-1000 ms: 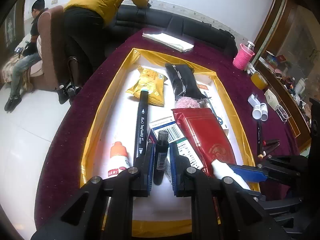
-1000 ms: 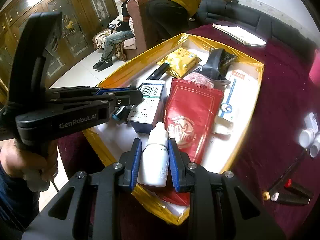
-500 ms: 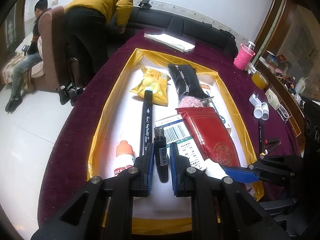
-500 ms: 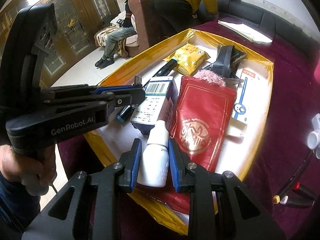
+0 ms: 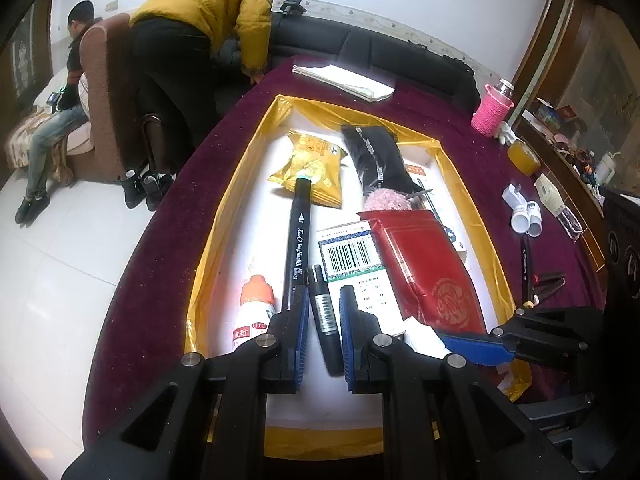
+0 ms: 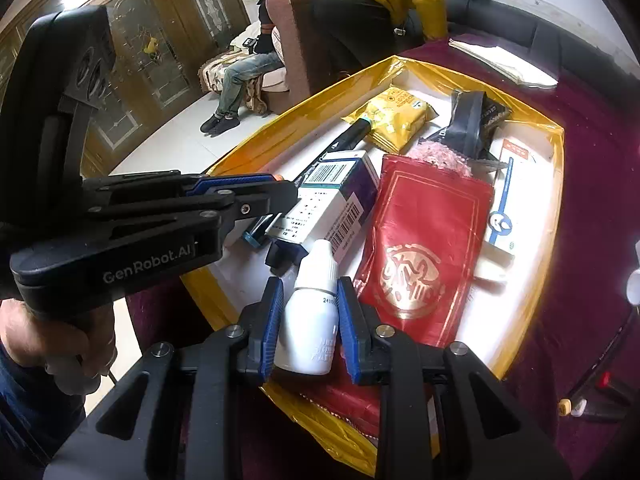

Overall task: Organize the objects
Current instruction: 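Lower the pen and dropper bottle into the gold box and open both grippers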

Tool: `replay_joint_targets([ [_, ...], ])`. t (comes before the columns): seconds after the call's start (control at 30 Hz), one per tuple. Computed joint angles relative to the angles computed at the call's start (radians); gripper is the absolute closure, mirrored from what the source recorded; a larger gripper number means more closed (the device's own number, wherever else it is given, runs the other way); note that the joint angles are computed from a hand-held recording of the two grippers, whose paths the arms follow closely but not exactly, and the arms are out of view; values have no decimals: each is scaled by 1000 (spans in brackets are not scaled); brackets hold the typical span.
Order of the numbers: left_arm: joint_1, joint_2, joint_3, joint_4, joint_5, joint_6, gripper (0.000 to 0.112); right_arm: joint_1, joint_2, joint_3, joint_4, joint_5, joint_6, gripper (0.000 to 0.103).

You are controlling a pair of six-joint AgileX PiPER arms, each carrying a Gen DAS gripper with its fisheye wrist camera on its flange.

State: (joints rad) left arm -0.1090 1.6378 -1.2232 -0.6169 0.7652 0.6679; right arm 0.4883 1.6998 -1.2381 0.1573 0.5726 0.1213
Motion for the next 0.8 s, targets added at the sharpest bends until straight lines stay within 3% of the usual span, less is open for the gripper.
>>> replay_joint_targets([
  [0.53,-54,-50,-1,86,-2,-91,99,-84,-102,57,164,-3,-127,76],
  [0.8,-176,-106,-2,137,7,-117,99,-325,-294,210,409,11,-347,76],
])
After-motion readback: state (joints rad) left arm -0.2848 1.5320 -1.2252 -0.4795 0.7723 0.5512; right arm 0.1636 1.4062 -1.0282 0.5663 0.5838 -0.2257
